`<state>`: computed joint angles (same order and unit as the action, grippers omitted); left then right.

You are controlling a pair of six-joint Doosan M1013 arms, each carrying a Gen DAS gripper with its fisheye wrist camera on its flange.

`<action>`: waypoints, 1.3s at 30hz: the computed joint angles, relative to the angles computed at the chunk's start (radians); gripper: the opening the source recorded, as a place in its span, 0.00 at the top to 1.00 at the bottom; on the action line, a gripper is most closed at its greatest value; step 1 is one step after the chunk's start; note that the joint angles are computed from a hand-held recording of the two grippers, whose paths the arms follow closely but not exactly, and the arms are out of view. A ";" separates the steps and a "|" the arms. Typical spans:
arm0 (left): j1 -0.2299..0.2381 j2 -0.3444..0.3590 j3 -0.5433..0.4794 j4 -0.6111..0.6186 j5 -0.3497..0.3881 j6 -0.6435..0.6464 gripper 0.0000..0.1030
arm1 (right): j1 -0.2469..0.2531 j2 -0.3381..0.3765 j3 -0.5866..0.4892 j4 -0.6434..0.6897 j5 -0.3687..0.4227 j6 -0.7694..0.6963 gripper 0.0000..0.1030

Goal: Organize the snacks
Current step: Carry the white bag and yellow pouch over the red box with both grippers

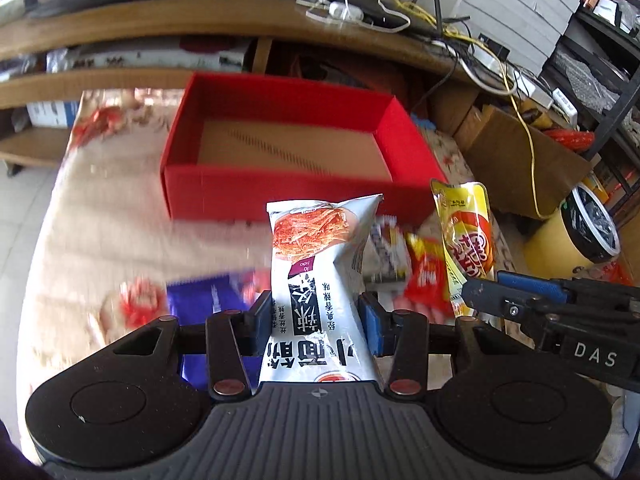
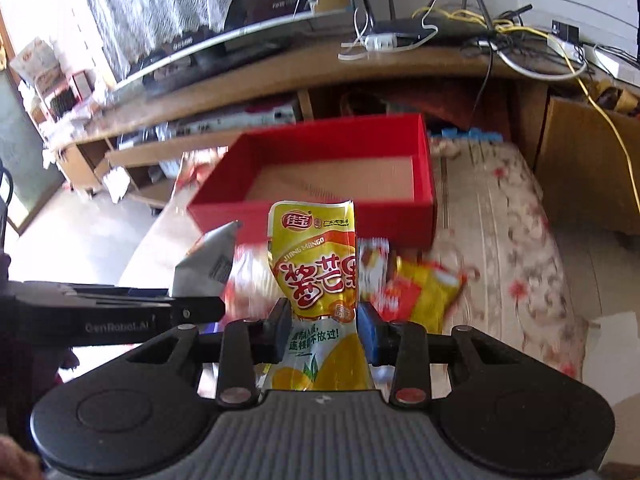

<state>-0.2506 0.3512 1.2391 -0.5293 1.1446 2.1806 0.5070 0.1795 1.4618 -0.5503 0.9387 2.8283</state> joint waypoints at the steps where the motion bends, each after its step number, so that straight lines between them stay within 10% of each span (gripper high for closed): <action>1: -0.005 0.005 -0.009 0.001 -0.006 -0.004 0.49 | -0.007 0.001 -0.001 -0.005 -0.009 0.002 0.64; 39: -0.120 0.205 -0.280 0.216 -0.152 -0.172 0.50 | -0.204 0.173 -0.183 0.077 -0.094 -0.217 0.64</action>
<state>-0.3701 0.5564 0.9588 -0.3130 0.9927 2.0083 0.3025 0.3522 1.2785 -0.4737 0.8451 2.6111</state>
